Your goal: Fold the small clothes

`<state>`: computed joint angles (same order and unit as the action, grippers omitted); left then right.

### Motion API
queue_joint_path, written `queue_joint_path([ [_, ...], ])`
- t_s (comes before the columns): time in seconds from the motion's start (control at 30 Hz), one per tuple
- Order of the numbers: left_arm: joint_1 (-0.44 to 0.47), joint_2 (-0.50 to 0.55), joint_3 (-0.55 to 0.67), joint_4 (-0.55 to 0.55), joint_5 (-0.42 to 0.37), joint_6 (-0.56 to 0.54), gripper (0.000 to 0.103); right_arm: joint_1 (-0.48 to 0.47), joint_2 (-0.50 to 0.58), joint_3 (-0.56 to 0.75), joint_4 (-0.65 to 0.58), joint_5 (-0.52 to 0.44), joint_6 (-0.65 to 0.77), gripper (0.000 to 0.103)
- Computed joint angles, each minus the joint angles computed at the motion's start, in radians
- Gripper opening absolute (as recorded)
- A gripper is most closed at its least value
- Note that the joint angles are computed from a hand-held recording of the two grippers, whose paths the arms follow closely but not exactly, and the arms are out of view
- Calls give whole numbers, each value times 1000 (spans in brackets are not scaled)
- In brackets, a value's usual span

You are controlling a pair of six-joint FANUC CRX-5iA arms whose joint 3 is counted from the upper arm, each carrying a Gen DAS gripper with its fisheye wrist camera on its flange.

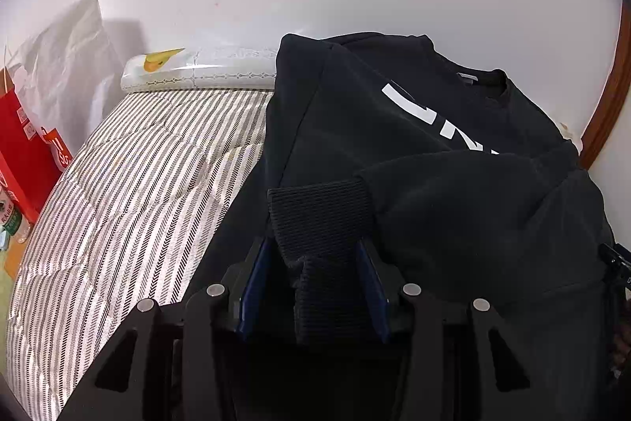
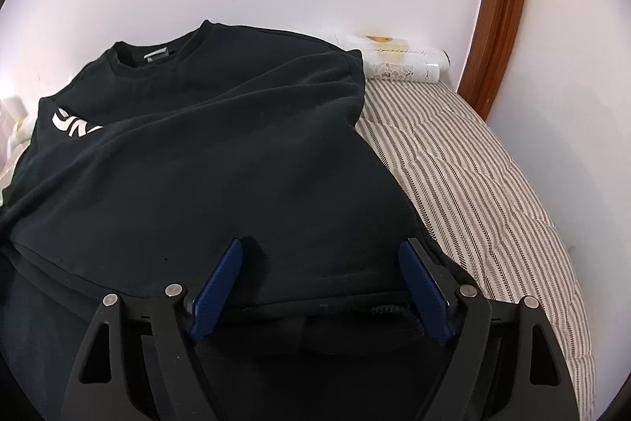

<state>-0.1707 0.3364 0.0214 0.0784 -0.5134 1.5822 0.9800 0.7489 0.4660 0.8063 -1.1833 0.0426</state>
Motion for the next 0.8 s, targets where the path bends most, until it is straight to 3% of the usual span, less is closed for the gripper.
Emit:
queue_joint_path([
  [0.47, 8, 0, -15, 43, 11, -40, 44, 14, 58, 86, -7, -91, 75, 83],
  [0.8, 16, -22, -59, 91, 54, -60, 44, 23, 50, 63, 19, -96, 69, 83],
])
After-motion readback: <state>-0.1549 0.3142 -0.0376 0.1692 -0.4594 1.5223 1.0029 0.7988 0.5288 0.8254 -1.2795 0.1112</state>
